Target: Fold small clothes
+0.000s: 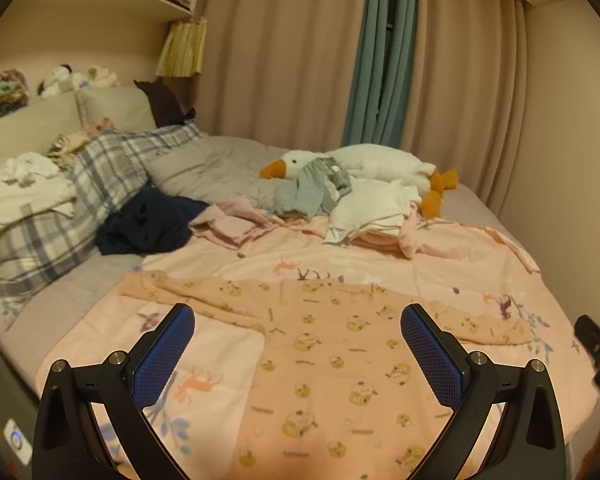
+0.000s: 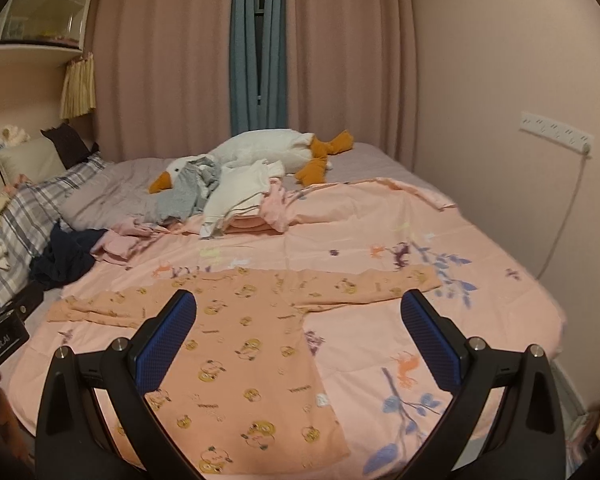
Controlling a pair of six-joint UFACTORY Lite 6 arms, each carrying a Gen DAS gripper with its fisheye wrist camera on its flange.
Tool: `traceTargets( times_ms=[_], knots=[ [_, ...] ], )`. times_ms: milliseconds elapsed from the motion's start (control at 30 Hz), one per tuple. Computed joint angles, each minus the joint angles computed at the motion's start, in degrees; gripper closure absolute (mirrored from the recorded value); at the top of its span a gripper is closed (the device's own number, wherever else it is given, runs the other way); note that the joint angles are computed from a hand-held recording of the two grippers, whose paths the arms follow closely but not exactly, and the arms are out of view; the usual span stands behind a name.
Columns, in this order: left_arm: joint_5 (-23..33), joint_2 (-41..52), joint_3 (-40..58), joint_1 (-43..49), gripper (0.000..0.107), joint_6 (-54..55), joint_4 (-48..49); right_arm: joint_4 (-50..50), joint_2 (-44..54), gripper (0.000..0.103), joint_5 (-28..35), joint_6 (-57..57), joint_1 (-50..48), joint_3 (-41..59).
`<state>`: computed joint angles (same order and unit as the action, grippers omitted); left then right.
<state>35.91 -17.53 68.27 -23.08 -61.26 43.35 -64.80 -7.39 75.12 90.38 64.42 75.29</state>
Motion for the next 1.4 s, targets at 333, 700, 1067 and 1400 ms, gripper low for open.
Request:
traceTargets(
  times_ms=[333, 700, 1067, 1400],
  knots=[
    [-24.27, 32.18, 15.54, 26.89, 0.005, 54.86, -55.55, 9.96, 14.56, 0.001, -36.36, -23.61, -52.16, 7.50],
    [-2.50, 63.63, 32.92, 32.89, 0.036, 80.80, -97.15, 57.01, 40.00, 0.029, -50.26, -65.74, -77.19, 19.95],
    [0.48, 64.32, 35.65, 26.61, 0.072, 72.49, -79.60, 82.72, 48.60, 0.029, -48.26, -82.28, -88.04, 26.91],
    [-2.18, 64.79, 35.21, 27.68, 0.099, 66.41, -71.72, 102.82, 58.98, 0.094, -46.50, -90.56, -92.49, 33.08]
  ],
)
